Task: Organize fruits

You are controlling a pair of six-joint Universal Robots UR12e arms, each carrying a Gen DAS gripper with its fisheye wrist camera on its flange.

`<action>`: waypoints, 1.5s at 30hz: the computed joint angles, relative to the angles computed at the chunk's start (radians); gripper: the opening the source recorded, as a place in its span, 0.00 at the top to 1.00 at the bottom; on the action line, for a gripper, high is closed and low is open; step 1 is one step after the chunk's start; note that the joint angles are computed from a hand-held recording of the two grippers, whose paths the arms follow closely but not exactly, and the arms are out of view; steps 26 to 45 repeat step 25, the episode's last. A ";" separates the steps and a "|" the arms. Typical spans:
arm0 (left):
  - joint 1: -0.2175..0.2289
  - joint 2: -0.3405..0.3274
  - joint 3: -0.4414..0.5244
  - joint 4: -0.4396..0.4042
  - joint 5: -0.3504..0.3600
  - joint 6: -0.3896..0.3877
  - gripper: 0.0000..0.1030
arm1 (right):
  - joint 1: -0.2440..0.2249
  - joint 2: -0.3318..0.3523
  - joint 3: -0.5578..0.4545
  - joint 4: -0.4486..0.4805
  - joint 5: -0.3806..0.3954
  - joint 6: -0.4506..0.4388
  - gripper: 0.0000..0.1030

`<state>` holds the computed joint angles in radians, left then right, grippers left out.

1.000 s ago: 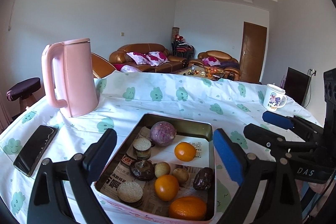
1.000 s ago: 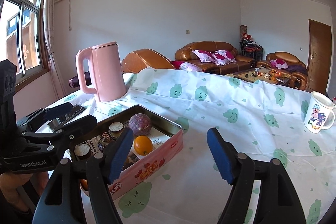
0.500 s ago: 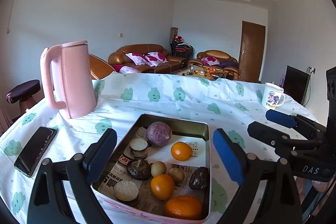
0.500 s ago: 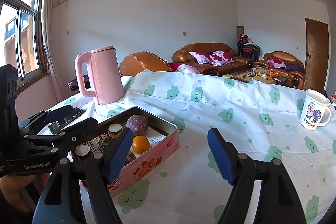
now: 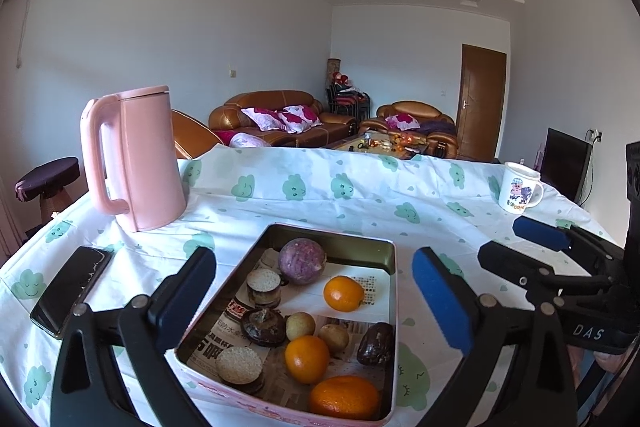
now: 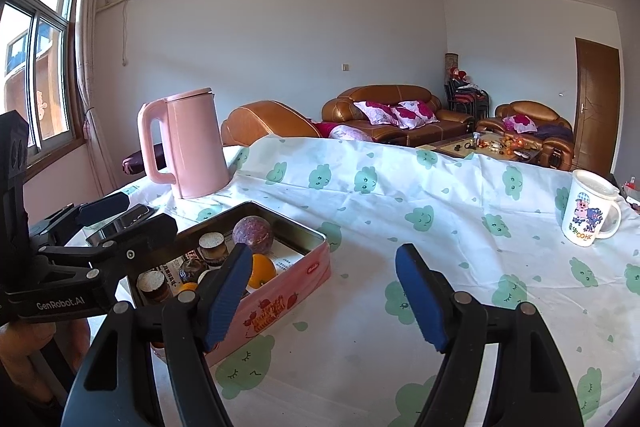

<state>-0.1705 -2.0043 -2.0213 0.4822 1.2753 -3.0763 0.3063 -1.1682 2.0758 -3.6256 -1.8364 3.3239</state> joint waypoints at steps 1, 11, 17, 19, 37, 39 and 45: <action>-0.002 0.000 0.000 0.008 0.007 -0.002 0.01 | 0.001 -0.001 0.001 -0.005 -0.007 -0.004 0.27; -0.019 0.005 -0.003 0.023 0.058 -0.008 0.00 | 0.006 -0.004 0.014 -0.044 -0.043 -0.020 0.27; -0.016 0.006 -0.004 0.015 0.038 -0.011 0.00 | 0.004 -0.003 0.022 -0.047 -0.043 -0.017 0.27; -0.017 0.005 -0.005 0.016 0.037 -0.007 0.00 | 0.003 -0.004 0.026 -0.049 -0.044 -0.014 0.27; -0.015 0.008 -0.008 0.009 0.004 0.006 0.00 | -0.007 -0.008 0.036 -0.041 -0.049 -0.009 0.27; -0.015 0.008 -0.008 0.009 0.004 0.006 0.00 | -0.007 -0.008 0.036 -0.041 -0.049 -0.009 0.27; -0.015 0.008 -0.008 0.009 0.004 0.006 0.00 | -0.007 -0.008 0.036 -0.041 -0.049 -0.009 0.27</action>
